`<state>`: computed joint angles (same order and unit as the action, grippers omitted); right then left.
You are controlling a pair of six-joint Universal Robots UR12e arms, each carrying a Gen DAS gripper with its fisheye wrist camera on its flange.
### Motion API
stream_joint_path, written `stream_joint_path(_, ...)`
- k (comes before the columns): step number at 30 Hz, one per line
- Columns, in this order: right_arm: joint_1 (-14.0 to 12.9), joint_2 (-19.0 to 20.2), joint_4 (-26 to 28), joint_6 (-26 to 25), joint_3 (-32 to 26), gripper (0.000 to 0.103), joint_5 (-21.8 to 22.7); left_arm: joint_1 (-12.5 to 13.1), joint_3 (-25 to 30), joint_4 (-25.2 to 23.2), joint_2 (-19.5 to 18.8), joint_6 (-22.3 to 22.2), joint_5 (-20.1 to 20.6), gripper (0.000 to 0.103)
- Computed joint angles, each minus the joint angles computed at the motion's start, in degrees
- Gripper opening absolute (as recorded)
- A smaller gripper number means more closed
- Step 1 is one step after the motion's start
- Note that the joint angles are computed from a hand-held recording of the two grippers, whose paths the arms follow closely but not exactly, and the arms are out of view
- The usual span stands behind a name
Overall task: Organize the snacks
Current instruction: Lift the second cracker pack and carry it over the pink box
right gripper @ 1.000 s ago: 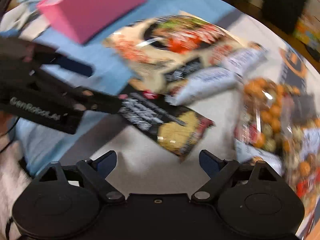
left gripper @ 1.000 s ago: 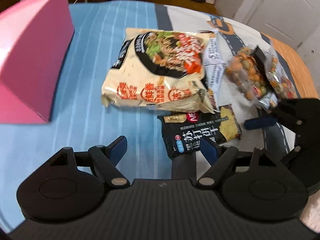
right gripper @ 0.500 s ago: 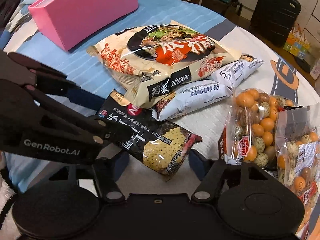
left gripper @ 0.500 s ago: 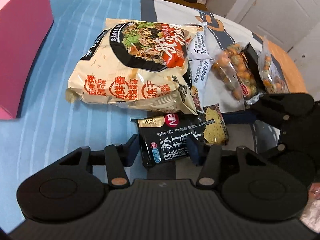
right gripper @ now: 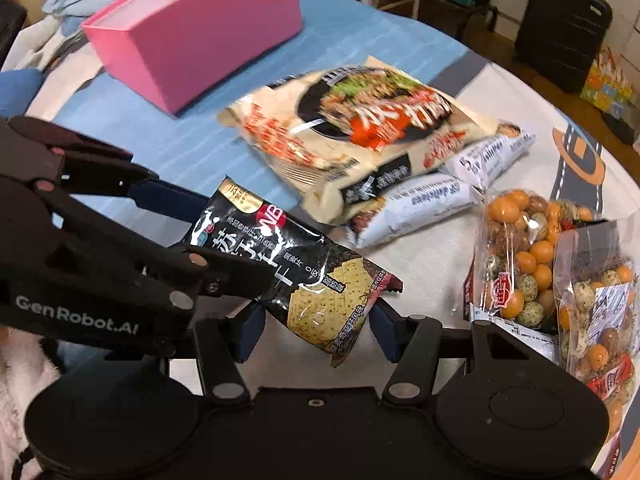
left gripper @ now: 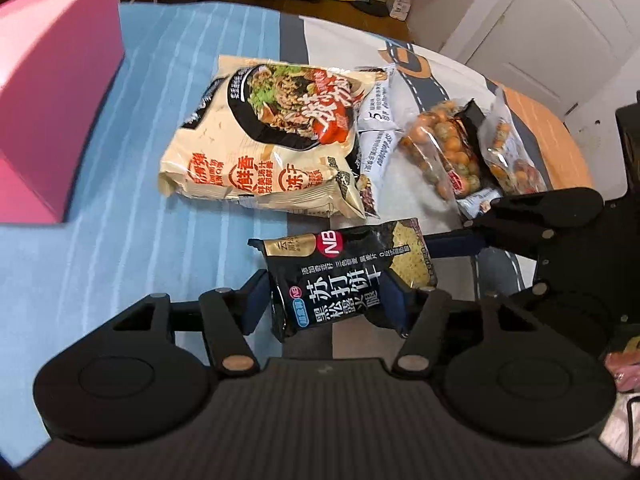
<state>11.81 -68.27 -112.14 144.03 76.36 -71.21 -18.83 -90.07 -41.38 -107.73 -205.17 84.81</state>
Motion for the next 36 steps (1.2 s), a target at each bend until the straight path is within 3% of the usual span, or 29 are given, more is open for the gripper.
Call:
stream_joint_path(9, 0.2, -3.5, -0.4, -3.3, 2.4, 0.063, 1.6, -0.6, -2.7, -0.8, 4.3, 0.4, 0.7, 0.057)
stream_joint_path(16, 0.5, -6.8, -8.2, -3.0, 6.0, 0.063, 3.8, -2.2, -4.2, 0.9, 7.3, 1.8, 7.5, 0.054)
stream_joint_path(28, 1.5, -6.9, -11.8, -2.6, 3.8, 0.063, 8.1, 0.9, -6.4, 4.7, 11.6, 0.7, 5.6, 0.057)
stream_joint_path(36, 3.5, -4.1, -15.2, -4.4, -0.1, 0.062, 9.6, 3.1, -6.5, 6.4, 12.5, 1.7, 8.7, 0.057)
